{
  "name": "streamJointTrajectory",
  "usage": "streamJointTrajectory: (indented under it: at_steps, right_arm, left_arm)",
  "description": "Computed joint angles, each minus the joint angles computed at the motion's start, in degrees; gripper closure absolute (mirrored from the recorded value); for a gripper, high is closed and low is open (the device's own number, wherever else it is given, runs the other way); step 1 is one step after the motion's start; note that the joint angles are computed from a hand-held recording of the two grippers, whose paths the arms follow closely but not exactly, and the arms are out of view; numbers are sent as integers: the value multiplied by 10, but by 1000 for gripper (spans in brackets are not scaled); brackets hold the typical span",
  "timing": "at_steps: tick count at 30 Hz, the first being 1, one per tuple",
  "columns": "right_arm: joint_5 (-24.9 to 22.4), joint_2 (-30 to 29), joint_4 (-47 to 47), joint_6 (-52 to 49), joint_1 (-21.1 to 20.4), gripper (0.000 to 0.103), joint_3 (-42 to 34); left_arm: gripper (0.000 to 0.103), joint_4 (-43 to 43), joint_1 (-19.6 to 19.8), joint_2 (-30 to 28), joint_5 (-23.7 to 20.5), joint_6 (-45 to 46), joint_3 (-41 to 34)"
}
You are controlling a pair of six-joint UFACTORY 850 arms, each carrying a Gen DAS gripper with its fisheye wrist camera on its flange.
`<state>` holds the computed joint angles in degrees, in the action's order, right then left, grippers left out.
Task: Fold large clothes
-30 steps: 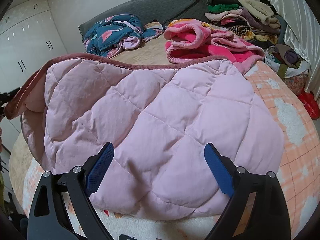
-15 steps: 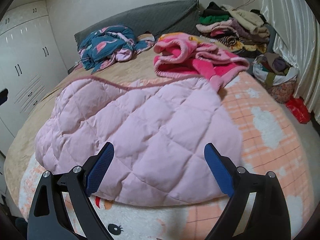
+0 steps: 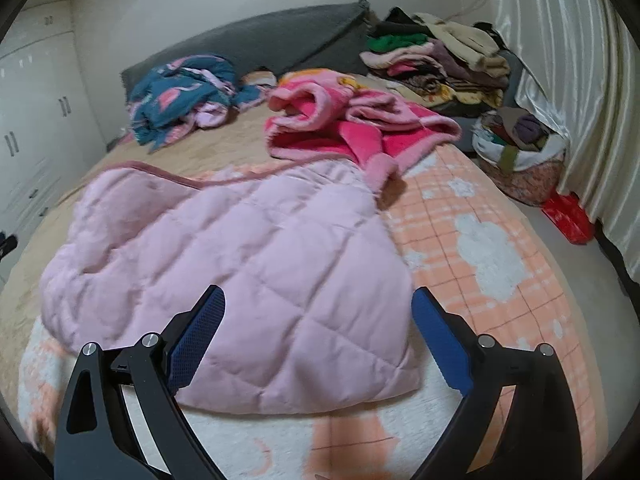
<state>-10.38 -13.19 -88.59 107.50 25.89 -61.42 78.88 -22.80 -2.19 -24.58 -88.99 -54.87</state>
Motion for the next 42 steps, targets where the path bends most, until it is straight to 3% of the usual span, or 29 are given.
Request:
streamJointTrajectory:
  at_steps: [10, 12, 15, 17, 18, 20, 25, 29, 33, 37, 42]
  right_arm:
    - [-3, -79, 131, -116, -24, 11, -56]
    - [9, -96, 199, -187, -30, 20, -72]
    - [25, -116, 272, -250, -35, 50, -91]
    - [22, -120, 214, -202, -29, 73, -100]
    - [16, -120, 195, -189, -25, 76, -103]
    - [4, -122, 151, -154, -18, 82, -114]
    - [13, -124, 36, -18, -28, 83, -144]
    - [-21, -161, 198, -169, -29, 83, -201]
    - [-64, -210, 301, -260, -26, 83, -249]
    - [-79, -233, 313, -266, -26, 80, -258]
    - [-62, -223, 312, -253, -32, 66, -236]
  left_arm:
    - [9, -186, 79, -62, 119, 117, 14]
    - [9, -211, 89, -67, 148, 129, 20]
    - [11, -180, 96, -72, 171, 88, 25]
    - [63, -157, 92, -73, 169, 69, 22]
    - [67, -170, 85, -78, 150, 85, 11]
    - [91, -167, 76, -81, 123, 94, -4]
    - [91, -129, 77, -92, 98, 69, -40]
    - [91, -154, 80, -120, 84, 100, -71]
    - [91, -154, 78, -140, 75, 91, -82]
    - [90, -124, 76, -149, 70, 63, -79]
    - [78, -116, 73, -144, 55, 63, -78]
